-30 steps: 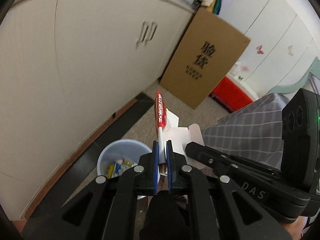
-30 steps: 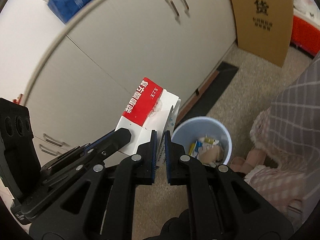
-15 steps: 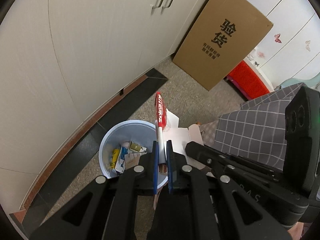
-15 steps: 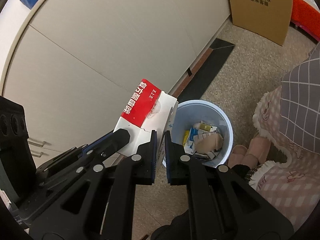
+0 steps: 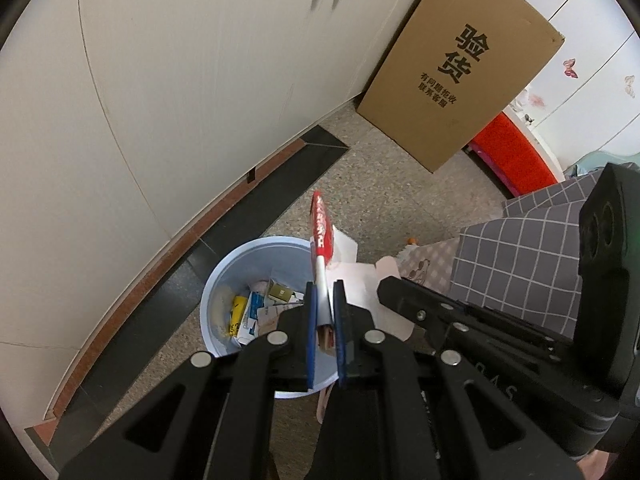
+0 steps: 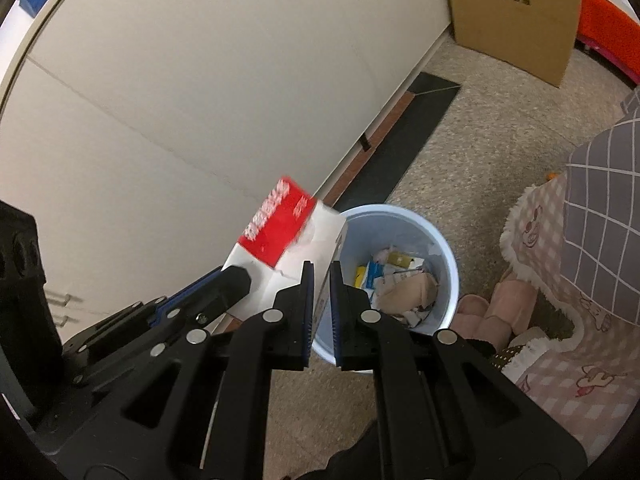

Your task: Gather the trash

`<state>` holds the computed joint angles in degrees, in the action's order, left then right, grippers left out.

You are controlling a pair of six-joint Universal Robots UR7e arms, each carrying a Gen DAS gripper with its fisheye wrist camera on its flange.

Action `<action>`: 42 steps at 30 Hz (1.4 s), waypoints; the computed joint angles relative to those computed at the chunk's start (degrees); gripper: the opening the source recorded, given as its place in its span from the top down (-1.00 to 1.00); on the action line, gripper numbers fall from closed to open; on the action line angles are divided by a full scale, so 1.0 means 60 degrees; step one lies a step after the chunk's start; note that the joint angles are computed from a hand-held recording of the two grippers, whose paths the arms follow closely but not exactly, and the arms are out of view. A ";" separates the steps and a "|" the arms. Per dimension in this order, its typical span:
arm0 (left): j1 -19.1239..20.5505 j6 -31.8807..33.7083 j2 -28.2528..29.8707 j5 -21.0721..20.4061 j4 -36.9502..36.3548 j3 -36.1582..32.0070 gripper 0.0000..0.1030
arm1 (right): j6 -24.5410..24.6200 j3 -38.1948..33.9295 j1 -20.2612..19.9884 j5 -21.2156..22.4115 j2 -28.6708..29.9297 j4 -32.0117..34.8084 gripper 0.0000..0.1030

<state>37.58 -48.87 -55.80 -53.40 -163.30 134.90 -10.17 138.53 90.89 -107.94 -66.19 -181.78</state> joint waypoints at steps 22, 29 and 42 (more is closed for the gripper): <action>-0.2431 -0.3402 -0.2360 0.2276 0.5001 -0.0177 -0.48 | 0.0151 0.0538 0.2997 -0.2499 -0.2566 -0.0269 -0.08; -0.4639 -0.5442 -0.3306 0.3414 0.8824 -0.1112 -0.61 | 0.0404 0.0635 0.5174 -0.3835 -0.4886 0.0481 -0.30; -0.8041 -0.7248 -0.2777 0.4268 1.2924 -0.3104 -0.80 | 0.1672 0.0814 1.0501 -0.8902 -0.7556 0.1976 -0.52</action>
<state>-10.67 -92.36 -72.46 -27.79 -85.76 116.27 -0.13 143.41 153.90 -161.35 -111.52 -169.93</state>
